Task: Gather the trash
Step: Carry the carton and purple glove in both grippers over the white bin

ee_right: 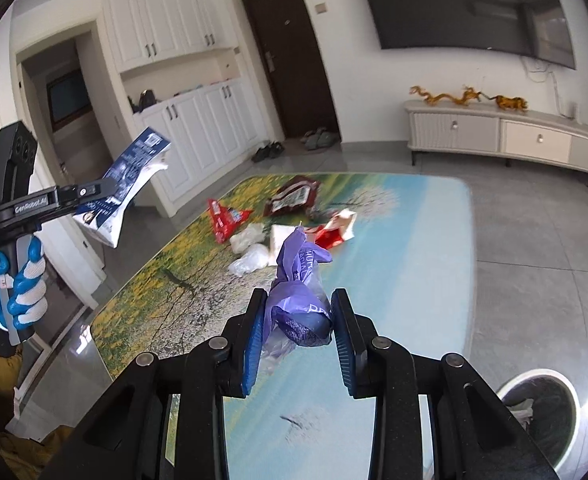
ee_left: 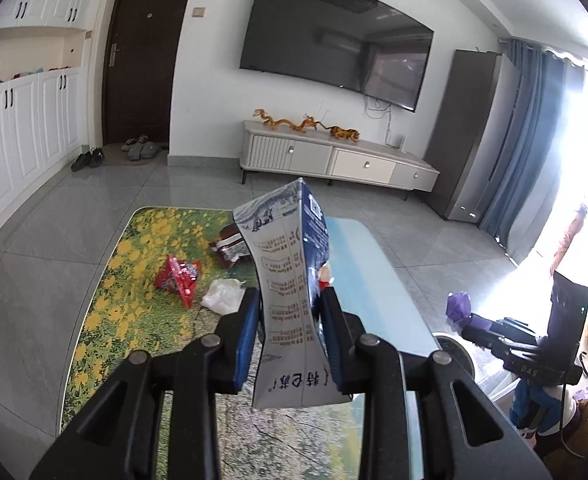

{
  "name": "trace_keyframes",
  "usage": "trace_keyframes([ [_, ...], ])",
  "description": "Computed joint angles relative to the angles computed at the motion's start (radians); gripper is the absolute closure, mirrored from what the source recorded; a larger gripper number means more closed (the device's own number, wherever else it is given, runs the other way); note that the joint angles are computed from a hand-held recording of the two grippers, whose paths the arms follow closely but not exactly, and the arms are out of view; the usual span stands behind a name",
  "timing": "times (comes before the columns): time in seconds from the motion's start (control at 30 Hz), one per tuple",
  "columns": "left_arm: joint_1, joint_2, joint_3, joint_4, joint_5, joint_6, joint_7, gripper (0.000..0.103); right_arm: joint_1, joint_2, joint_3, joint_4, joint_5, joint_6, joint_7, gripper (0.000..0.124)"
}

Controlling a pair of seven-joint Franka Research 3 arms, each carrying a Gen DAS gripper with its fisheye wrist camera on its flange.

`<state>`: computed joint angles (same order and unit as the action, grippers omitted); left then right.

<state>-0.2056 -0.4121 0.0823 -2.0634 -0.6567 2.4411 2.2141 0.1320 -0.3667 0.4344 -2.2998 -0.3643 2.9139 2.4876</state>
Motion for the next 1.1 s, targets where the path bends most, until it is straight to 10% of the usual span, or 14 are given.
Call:
trace_keyframes([
  [0.63,-0.187,0.047,-0.169,0.032,0.056,-0.067,-0.044,0.074,-0.096,-0.722,-0.023,-0.530,0.228,-0.176,0.085,0.092],
  [1.1,-0.271,0.363,-0.380,0.218,0.204,-0.132,-0.118,0.074,-0.096,-0.793,-0.123,-0.723,0.340,-0.211,0.078,0.091],
])
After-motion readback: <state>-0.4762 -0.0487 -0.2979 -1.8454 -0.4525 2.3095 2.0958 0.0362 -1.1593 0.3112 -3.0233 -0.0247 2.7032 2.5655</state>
